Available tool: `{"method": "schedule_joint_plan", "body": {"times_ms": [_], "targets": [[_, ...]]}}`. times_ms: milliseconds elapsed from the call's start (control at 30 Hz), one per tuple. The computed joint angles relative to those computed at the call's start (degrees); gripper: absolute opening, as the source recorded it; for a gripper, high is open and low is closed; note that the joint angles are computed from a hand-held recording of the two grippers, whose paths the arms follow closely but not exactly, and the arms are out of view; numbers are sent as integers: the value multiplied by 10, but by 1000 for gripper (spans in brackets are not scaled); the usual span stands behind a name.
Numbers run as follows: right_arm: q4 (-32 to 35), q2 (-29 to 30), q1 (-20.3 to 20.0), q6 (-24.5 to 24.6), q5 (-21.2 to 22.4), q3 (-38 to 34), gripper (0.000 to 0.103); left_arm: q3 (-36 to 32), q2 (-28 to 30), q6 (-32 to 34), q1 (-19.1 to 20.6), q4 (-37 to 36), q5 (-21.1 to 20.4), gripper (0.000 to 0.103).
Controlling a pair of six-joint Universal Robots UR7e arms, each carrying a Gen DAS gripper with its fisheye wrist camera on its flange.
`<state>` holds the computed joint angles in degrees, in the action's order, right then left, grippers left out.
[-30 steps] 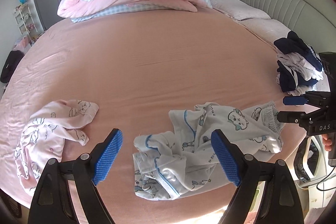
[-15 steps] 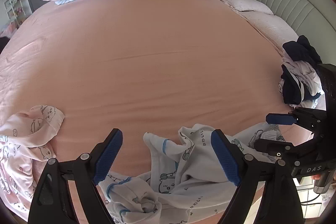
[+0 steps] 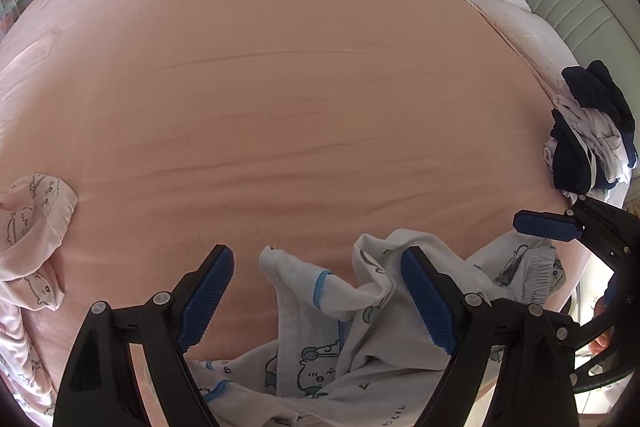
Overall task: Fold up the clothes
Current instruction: 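Move the right tool beside the left tool and close it on the pants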
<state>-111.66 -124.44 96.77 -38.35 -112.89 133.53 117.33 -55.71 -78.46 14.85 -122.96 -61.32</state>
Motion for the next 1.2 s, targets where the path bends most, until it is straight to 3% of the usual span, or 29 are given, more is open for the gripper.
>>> {"method": "schedule_joint_plan", "body": {"times_ms": [233,433,700,1000,1200], "targets": [[-7,7,7,-18,5,10,72,14,3,9,-4,-13,-21,86],[0,19,-3,-2,14,8,72,42,-7,-20,-25,-32,-10,86],[35,23,-13,4,54,1,72,51,-12,-65,-63,5,3,86],[21,28,15,-11,31,18,71,70,-28,-93,-76,-13,10,86],[7,52,14,14,25,20,43,86,-56,-83,-68,-39,10,86]]}}
